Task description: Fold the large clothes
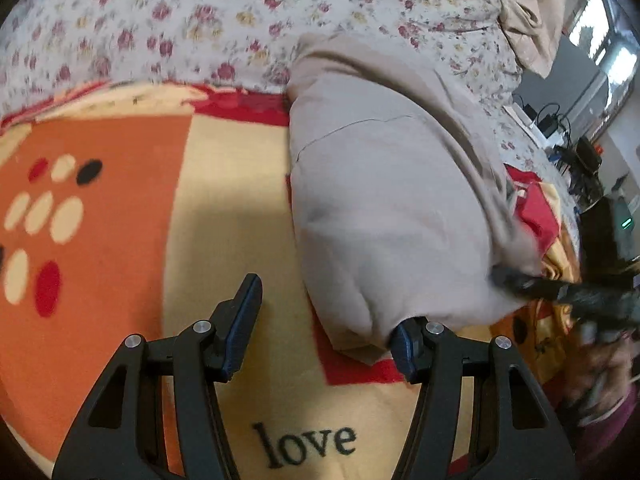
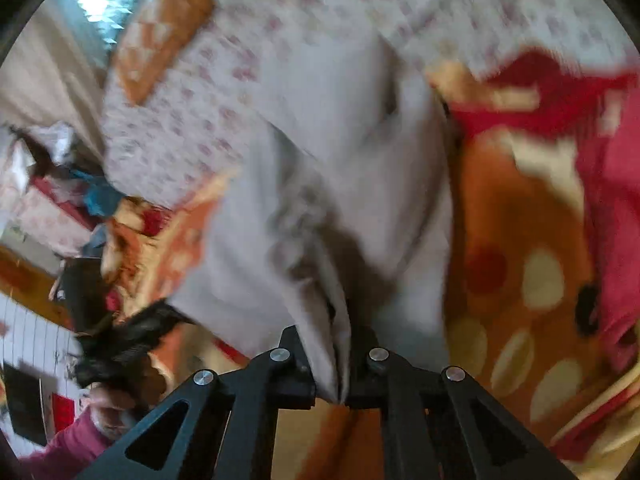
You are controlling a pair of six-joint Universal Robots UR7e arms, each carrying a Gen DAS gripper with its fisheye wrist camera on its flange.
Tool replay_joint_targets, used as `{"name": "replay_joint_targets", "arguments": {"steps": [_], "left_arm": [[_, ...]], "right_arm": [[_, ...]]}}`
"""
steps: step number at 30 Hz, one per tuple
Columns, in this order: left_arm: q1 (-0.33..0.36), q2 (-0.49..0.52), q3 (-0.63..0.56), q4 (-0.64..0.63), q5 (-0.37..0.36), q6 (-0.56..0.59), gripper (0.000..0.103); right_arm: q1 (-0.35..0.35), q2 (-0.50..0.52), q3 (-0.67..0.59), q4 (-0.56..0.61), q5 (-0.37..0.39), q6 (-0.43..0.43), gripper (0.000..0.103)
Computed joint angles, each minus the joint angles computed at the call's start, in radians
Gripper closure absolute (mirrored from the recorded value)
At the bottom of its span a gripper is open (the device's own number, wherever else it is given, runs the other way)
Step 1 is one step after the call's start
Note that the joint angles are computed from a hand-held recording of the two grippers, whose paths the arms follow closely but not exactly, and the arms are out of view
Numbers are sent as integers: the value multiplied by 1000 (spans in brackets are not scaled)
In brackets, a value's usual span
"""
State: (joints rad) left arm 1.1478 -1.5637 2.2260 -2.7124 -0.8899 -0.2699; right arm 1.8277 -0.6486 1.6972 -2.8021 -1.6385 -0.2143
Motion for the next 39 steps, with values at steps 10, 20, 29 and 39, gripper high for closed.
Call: {"name": "replay_joint_targets", "arguments": {"steps": [10,20,29,39], "left_arm": [[-139,-142,26,101,121,-16,46],[-105,7,-85,22,124,66,46],[-34,124,-89,33,56,56,45],[-62,100,-95,85,74,27,45]], "right_arm": [[-1,-107,84,-91,62,22,60],[83,50,-227,21,-107,103,33],[60,110,-274,-62,-165,2,99],[46,93,-269,-61,-202,102,88]]}}
